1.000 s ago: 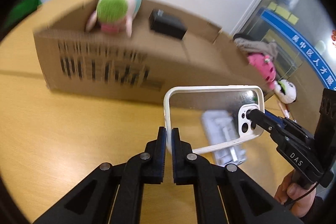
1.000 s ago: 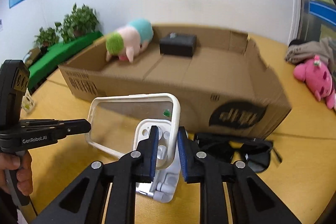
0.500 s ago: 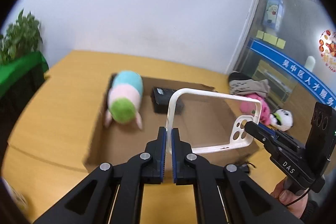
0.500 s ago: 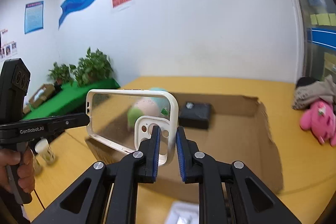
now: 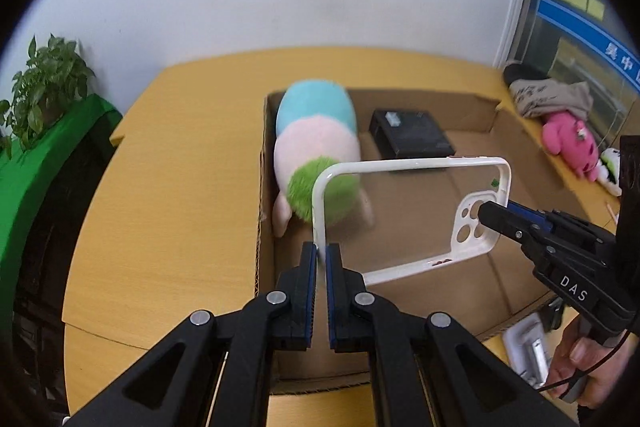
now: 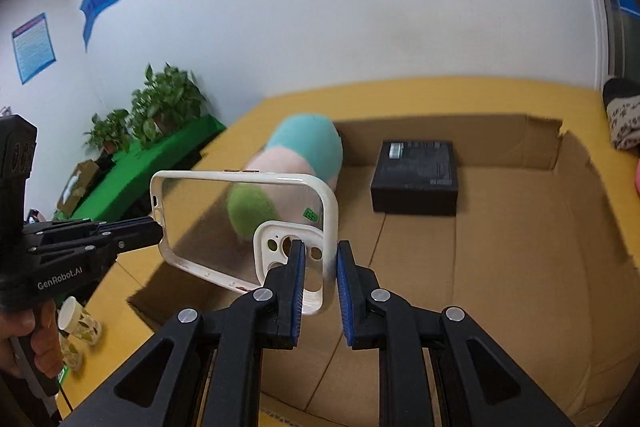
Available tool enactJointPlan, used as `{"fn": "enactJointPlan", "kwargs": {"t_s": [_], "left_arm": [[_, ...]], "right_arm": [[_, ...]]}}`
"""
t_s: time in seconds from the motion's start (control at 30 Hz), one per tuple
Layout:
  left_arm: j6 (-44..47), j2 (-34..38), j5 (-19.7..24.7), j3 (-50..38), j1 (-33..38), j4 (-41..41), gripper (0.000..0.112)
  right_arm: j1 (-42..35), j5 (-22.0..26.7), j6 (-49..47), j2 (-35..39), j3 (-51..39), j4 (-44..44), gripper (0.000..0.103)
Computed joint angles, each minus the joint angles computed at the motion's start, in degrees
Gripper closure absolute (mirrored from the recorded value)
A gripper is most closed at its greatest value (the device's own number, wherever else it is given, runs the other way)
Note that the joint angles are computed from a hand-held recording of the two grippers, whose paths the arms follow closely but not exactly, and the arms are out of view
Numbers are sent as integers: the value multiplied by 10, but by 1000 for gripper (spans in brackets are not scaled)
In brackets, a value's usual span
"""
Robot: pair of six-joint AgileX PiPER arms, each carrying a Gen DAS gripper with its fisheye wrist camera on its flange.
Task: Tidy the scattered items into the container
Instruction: 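Lift and carry the phone case with the left gripper over the box, then open the left gripper to drop the phone case into the box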
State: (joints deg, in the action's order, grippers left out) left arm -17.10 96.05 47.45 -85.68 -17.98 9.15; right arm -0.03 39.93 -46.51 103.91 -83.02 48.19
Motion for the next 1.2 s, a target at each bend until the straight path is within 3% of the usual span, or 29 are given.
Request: {"fn": "enactJointPlan", "kwargs": {"t_s": [0.23,0.57,0.73,0.83,0.93,1.0,1.03,1.07,1.1,1.13,1.17,1.2], "left_arm": [[20,50,32,-14,5,-12,109],[37,73,65,-28,11,-14,109],[40,120,131,-93,-11,17,108],[52,157,186,-145,-30,43,108],[50,170,201,-164,-32,50,107],[48,168,198,-164,-26,41,107],[49,165,192,-160,-24,36,107],[47,155,179,-148,-22,32,107],[35,137,158,-126,-24,39,107],[20,114,133,-100,-30,53,107],[10,90,108,-76,-35,62,105],[-1,64,81,-52,-42,71,94]], "right_arm": [[7,59,110,77,-64,-100,85],[23,77,157,109,-83,-144,83],[31,92,194,110,-97,-195,82],[31,146,225,139,-154,-226,82],[27,190,248,170,-209,-234,81],[30,193,255,172,-214,-238,80],[32,186,252,167,-207,-238,61],[35,174,246,156,-195,-241,28],[37,146,233,132,-171,-245,12],[34,125,213,111,-148,-233,1],[26,110,184,90,-126,-208,0],[9,90,131,54,-87,-164,0]]}}
